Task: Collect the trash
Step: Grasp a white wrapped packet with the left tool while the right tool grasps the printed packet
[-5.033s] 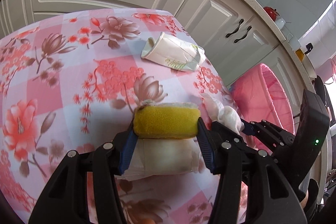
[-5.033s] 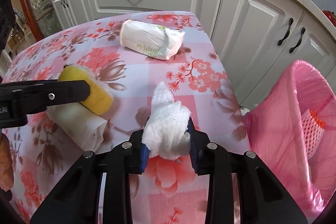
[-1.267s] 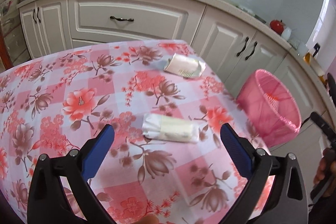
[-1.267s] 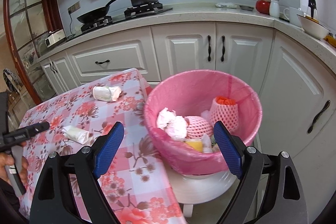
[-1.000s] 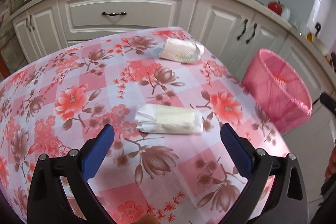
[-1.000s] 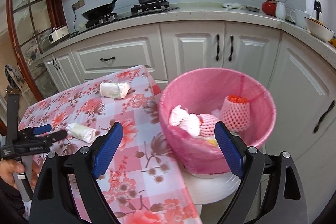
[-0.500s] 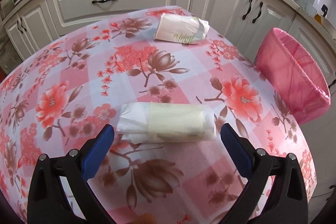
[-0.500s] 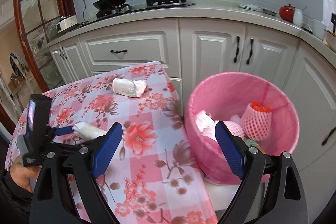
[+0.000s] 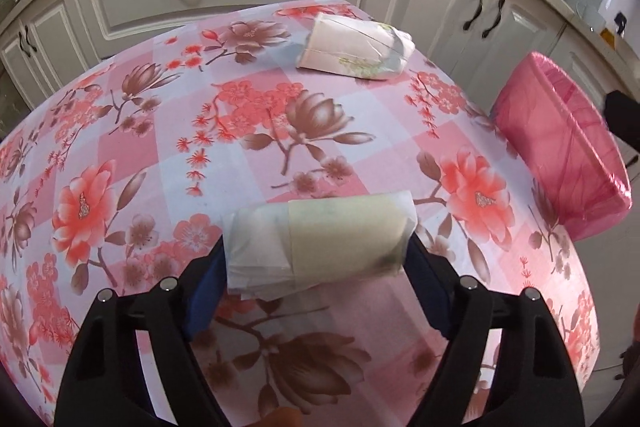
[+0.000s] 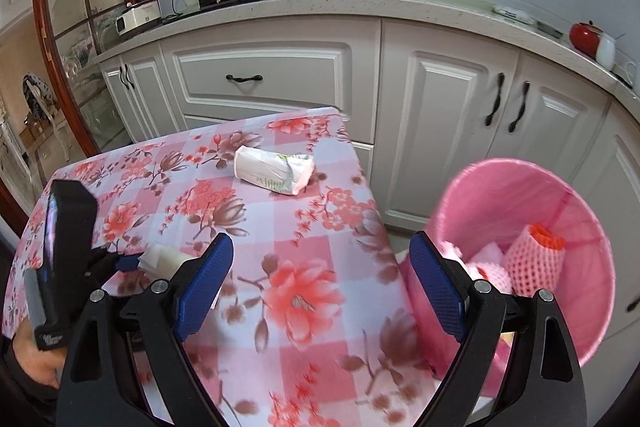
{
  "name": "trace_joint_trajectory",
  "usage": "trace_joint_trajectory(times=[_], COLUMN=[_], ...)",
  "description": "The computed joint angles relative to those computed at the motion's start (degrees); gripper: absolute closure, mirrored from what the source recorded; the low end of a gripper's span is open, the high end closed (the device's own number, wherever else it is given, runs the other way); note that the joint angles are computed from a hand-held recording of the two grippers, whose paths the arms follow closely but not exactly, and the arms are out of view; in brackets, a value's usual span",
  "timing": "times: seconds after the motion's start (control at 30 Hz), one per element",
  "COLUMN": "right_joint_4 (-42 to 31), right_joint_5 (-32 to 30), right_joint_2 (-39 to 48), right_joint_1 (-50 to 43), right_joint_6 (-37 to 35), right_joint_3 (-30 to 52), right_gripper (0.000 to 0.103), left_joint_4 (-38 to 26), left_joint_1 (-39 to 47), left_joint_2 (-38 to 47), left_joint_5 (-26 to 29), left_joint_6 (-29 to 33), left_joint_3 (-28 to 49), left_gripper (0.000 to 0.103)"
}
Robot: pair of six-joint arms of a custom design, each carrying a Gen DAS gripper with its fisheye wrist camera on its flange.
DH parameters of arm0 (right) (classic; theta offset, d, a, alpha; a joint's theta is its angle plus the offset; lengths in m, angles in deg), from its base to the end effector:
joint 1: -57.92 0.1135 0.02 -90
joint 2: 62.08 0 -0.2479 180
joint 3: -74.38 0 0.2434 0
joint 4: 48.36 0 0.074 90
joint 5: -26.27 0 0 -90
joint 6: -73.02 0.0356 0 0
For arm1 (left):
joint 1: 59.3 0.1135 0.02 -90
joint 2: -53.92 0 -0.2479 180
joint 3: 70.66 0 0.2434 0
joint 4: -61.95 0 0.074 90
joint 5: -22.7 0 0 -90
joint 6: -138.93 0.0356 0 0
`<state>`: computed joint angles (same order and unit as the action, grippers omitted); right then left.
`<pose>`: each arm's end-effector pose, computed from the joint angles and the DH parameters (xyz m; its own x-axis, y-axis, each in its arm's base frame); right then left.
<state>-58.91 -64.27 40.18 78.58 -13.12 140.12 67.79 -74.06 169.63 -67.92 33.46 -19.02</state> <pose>0.3207 0.1213 0.1307 -0.7077 -0.1949 -0.6791 -0.3119 0.9487 0.0527 0.2822 -0.0739 0.0248 -0.8588 -0.0496 -0.5099 0.0209 0.9911 -0.1316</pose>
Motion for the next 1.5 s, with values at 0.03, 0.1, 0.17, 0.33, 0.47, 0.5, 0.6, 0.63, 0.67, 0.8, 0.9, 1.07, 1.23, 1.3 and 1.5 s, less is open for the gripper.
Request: trace_joint_trajectory(times=[0.03,0.1,0.17,0.33,0.47,0.5,0.6,0.63,0.67,0.8,0.9,1.07,1.23,1.3,1.5], right_joint_4=[-0.15,-0.45,-1.30,-4.69,-8.72,-10.46,-14.18,-14.98,-15.89,-19.91,-22.76,-25.87,-27.06,-27.27,-26.61], right_joint_5=[0.45,1.62,2.26,2.98,3.88,3.77,3.96,4.15,4.50,5.94,6.97,8.33,9.01,9.26,10.50], right_joint_2=[1.20,3.76,6.16,14.94,22.77,25.71,31.16,32.75,34.26,39.32,42.66,47.08,48.53,48.76,49.38], right_joint_1=[0.55,1.68,2.39,3.97,5.18,5.46,6.08,6.37,6.68,7.42,7.62,7.64,7.76,7.92,8.31], right_joint_6=[0.40,1.31,2.10,6.22,10.28,11.58,13.96,14.34,14.52,15.18,15.27,14.86,14.68,14.58,13.71], right_joint_3=[1.30,4.25,7.12,17.49,27.79,31.80,39.66,42.00,44.28,52.17,57.32,63.49,66.04,66.44,66.83], right_gripper=[0.018,0.018,0.018,0.018,0.018,0.018,0.018,0.018,0.018,0.018,0.018,0.018,0.018,0.018,0.018], left_joint_4=[0.17,0.39,0.83,1.37,1.65,1.74,2.15,2.27,2.40,2.96,3.14,3.41,3.81,3.93,3.97], left_joint_1=[0.47,1.73,3.70,8.27,11.41,12.32,14.20,14.91,15.61,17.36,17.79,17.48,17.55,17.83,17.42], left_joint_2=[-0.05,-0.04,-0.31,-0.44,-0.62,-0.69,-0.93,-1.05,-1.12,-1.25,-1.29,-1.34,-1.09,-1.09,-1.34], left_joint_5=[0.42,1.47,3.15,6.21,8.32,8.93,9.92,10.19,10.56,11.43,11.99,12.55,12.75,13.00,12.95], left_joint_6=[0.33,1.17,1.59,3.21,4.24,4.49,5.14,5.31,5.45,5.78,5.74,5.56,5.34,5.31,5.04], left_joint_3=[-0.08,-0.07,-0.30,-0.26,-0.36,-0.43,-0.93,-1.15,-1.33,-1.92,-1.99,-2.29,-2.48,-2.59,-3.07], left_gripper=[0.025,0.026,0.027,0.027,0.027,0.027,0.027,0.027,0.027,0.027,0.027,0.027,0.027,0.027,0.027])
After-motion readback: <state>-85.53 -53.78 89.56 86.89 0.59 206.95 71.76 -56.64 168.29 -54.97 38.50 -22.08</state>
